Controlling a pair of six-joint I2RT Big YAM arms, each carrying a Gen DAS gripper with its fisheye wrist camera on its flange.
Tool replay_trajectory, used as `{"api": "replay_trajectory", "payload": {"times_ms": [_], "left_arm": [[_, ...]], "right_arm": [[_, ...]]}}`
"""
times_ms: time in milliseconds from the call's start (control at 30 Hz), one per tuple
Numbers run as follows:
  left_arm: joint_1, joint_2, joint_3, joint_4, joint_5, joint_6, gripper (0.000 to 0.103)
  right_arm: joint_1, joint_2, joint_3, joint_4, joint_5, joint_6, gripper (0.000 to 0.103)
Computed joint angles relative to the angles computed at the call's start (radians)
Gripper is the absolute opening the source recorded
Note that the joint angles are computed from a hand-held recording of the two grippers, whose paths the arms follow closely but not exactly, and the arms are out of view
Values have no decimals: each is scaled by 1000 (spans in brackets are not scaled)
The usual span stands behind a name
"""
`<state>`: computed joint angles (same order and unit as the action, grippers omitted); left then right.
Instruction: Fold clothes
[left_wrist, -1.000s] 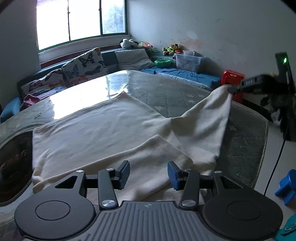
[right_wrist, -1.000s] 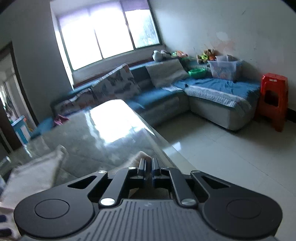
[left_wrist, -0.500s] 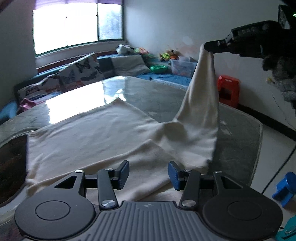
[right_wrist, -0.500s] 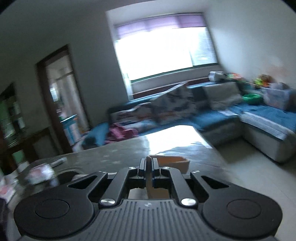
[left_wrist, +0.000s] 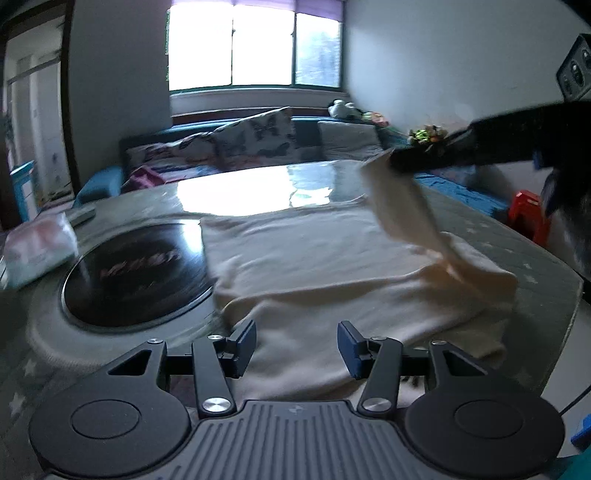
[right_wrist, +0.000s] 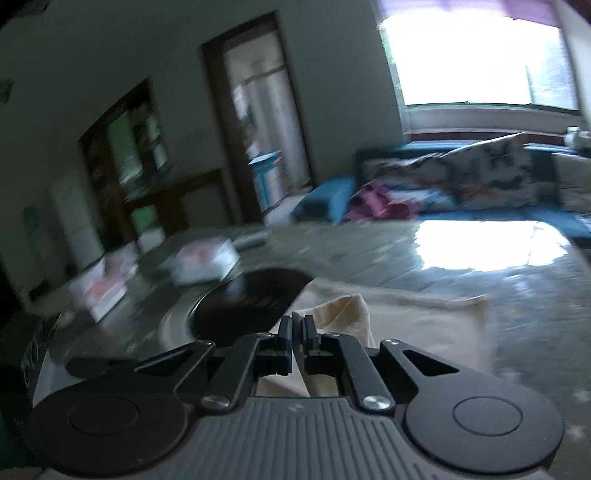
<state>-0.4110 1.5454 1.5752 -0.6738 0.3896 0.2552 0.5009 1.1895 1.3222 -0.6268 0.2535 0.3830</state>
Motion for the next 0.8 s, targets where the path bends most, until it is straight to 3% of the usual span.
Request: {"api": "replay_trajectory", "payload": {"times_ms": [100, 300, 500, 633, 700, 800], "left_arm": [[11, -1, -4, -8, 3, -6, 52], [12, 4, 6, -13, 4, -8, 52], [-4, 21, 26, -20, 23, 8, 51], [-21, 51, 59, -56, 5, 14, 50], [-27, 55, 61, -55, -6, 20, 49], [-32, 58, 65, -61, -9, 31, 44]], "right_arm": [[12, 69, 36, -25, -106, -15, 5], [44, 70, 10, -30, -130, -5, 12], [24, -62, -72, -135, -25, 28, 20], [40, -135, -121, -247, 113, 60, 37], [53, -169, -146, -298, 177, 86, 38], [48, -203, -177, -339, 202, 144, 44]]}}
